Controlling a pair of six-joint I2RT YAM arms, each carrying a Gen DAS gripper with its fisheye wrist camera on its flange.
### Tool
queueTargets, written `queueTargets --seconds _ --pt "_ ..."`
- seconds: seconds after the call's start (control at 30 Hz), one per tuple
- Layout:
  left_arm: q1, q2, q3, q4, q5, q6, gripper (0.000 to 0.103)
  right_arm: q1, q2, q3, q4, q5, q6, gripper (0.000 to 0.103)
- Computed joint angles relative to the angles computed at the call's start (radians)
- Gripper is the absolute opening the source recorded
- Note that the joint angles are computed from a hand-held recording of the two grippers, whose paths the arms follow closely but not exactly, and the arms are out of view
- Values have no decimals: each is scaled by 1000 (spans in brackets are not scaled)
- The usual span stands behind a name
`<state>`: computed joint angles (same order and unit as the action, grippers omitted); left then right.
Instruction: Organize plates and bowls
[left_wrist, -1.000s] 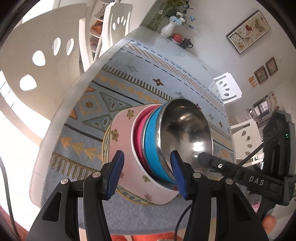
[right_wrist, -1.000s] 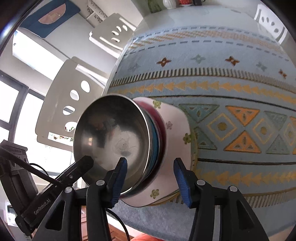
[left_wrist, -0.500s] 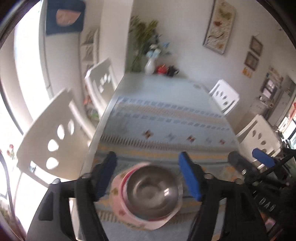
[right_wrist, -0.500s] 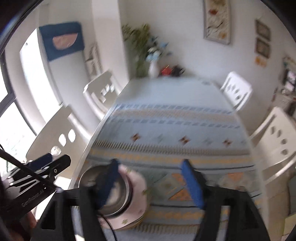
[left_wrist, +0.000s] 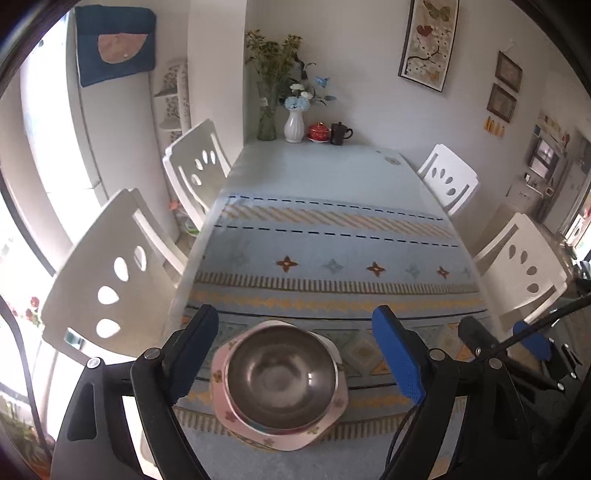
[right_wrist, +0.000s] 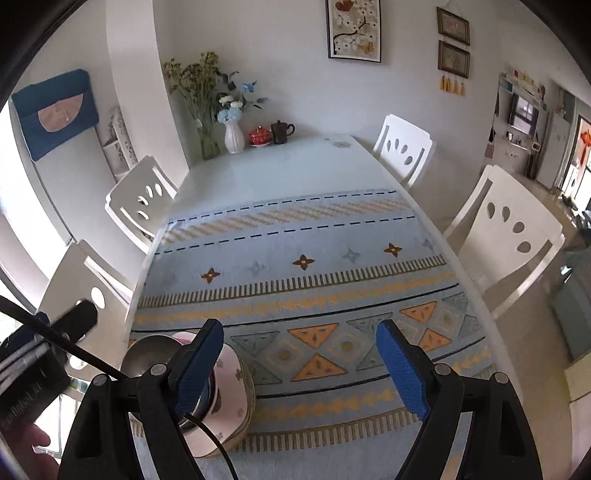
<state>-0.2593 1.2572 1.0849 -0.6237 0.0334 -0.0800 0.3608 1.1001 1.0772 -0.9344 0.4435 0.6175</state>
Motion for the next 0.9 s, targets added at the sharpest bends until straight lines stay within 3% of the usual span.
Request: queueTargets --seconds 0.27,0.4,0.6,0.77,0.9 --pt "-63 -75 -17 -1 -58 -4 84 43 -30 28 -37 79 33 83" --pt "-85 -80 -24 2 -100 -22 84 22 -26 17 -38 38 36 83" --pt "-86 -86 -43 5 -120 -74 84 39 -15 24 -59 60 31 83" --pt "-63 -67 -34 -15 -77 -83 84 30 -13 13 -41 40 15 83" --pt "-74 -60 -40 -7 -106 -85 84 14 2 4 -24 15 -1 83"
